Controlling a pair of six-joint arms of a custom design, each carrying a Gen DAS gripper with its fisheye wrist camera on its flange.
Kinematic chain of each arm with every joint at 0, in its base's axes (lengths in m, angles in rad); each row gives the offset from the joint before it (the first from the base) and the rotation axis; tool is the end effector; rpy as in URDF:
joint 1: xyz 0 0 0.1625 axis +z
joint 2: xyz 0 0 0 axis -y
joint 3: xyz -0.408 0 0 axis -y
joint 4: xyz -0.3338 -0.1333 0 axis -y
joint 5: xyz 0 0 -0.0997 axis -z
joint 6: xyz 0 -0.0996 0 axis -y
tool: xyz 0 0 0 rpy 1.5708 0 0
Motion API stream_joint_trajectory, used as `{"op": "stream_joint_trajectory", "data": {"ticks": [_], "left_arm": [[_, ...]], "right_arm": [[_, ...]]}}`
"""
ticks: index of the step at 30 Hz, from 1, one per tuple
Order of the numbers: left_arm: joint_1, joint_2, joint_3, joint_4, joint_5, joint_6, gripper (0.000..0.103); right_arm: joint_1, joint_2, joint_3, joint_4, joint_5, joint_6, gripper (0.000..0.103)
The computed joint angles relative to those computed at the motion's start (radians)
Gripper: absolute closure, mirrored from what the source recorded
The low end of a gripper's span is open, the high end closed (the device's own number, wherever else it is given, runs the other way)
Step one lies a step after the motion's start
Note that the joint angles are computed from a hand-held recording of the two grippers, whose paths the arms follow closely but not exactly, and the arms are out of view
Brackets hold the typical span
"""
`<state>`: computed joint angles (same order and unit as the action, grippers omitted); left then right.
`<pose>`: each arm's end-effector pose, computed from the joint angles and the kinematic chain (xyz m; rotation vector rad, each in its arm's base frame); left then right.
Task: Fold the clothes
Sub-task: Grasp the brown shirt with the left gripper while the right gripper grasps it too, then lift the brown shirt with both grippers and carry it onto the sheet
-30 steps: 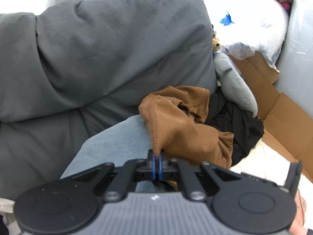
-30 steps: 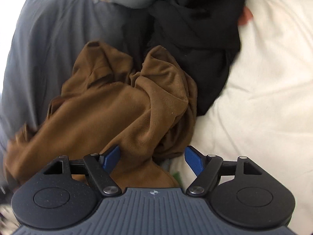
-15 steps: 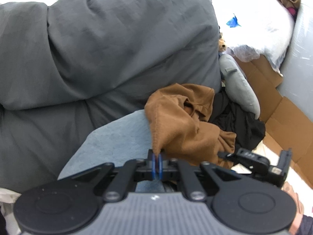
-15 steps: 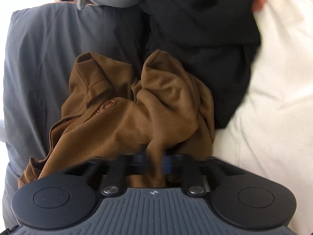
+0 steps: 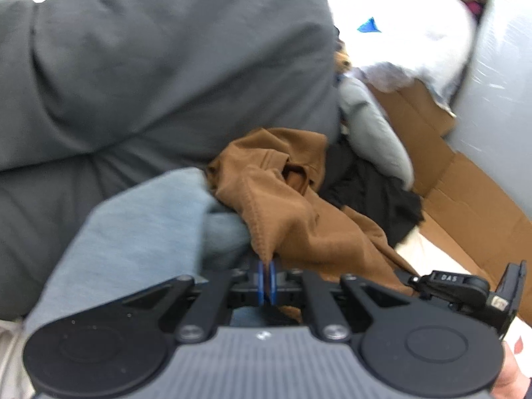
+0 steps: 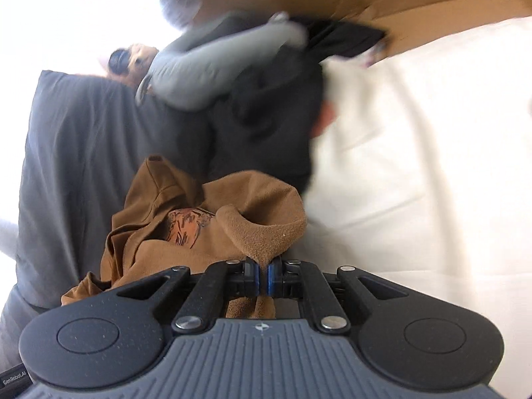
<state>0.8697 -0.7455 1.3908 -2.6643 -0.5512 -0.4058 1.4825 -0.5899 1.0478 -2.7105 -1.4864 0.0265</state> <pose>-0.2712 -0.6595 0.2347 0.0475 2.2736 -1.1004 0.0725 -0.7879 0.2277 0.1232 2.9017 -1.0335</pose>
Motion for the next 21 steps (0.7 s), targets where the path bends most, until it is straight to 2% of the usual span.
{"op": "stream_joint_trajectory", "data": {"ticks": [7,17,21], "left_arm": [[-0.016,0.041,-0.001,-0.015,-0.098,-0.012,0.099],[-0.042,0.116,-0.027,-0.035,-0.272,-0.008,0.099],[-0.05,0.142,-0.047,-0.021,-0.354,-0.004,0.099]], "right_arm": [[-0.049,-0.199,0.242,-0.095,-0.057,-0.043,0.101],[-0.139,-0.483,0.544,-0.203,-0.118,-0.029,0.101],[-0.169,-0.594,0.659,-0.238,-0.153,0.004,0.101]]}}
